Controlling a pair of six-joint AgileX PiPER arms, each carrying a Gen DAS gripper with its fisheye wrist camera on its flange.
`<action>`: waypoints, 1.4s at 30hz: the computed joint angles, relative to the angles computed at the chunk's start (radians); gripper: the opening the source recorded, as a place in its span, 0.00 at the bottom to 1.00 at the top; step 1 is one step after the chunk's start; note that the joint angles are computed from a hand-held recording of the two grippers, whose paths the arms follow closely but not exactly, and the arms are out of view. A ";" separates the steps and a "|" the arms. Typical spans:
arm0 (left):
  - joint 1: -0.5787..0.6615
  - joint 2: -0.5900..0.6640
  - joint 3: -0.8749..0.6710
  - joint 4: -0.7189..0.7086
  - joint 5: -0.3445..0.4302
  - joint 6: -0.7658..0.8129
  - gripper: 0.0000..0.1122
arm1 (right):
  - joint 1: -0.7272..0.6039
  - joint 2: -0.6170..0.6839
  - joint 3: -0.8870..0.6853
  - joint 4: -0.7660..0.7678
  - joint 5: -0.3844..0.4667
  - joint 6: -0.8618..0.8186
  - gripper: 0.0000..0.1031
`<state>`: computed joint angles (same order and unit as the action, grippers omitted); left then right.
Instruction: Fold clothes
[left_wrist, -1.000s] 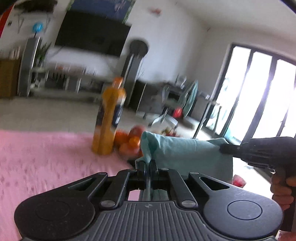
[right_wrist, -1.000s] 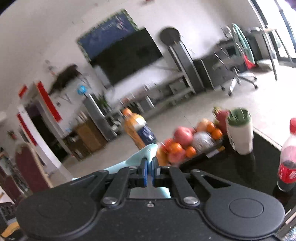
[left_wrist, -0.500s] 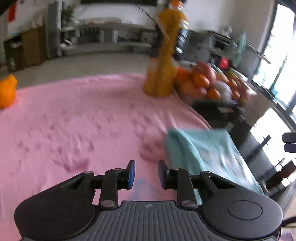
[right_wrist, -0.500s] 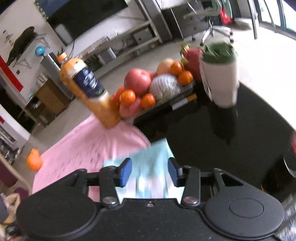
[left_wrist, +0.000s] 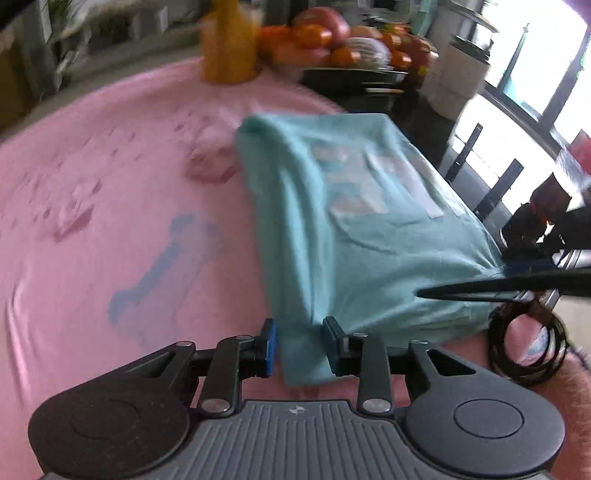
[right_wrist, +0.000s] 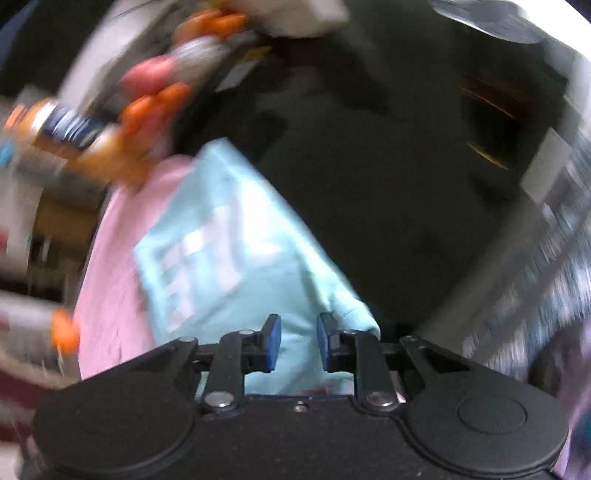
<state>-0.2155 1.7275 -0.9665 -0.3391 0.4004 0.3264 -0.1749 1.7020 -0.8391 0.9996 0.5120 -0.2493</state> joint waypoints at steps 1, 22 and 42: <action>0.009 -0.018 -0.010 0.047 0.035 -0.061 0.18 | -0.022 -0.022 0.026 -0.007 0.004 0.046 0.18; -0.148 -0.521 -0.065 0.362 0.515 -0.396 0.71 | 0.830 -0.621 -0.187 -1.363 0.509 1.239 0.98; -0.209 -0.544 -0.036 0.378 0.535 -0.424 0.75 | 0.986 -0.613 -0.194 -1.431 0.651 1.342 0.99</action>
<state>-0.4248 1.1835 -1.0021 0.0388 0.9352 -0.0979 0.8110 1.0886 -1.0326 -0.4312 1.1625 1.0926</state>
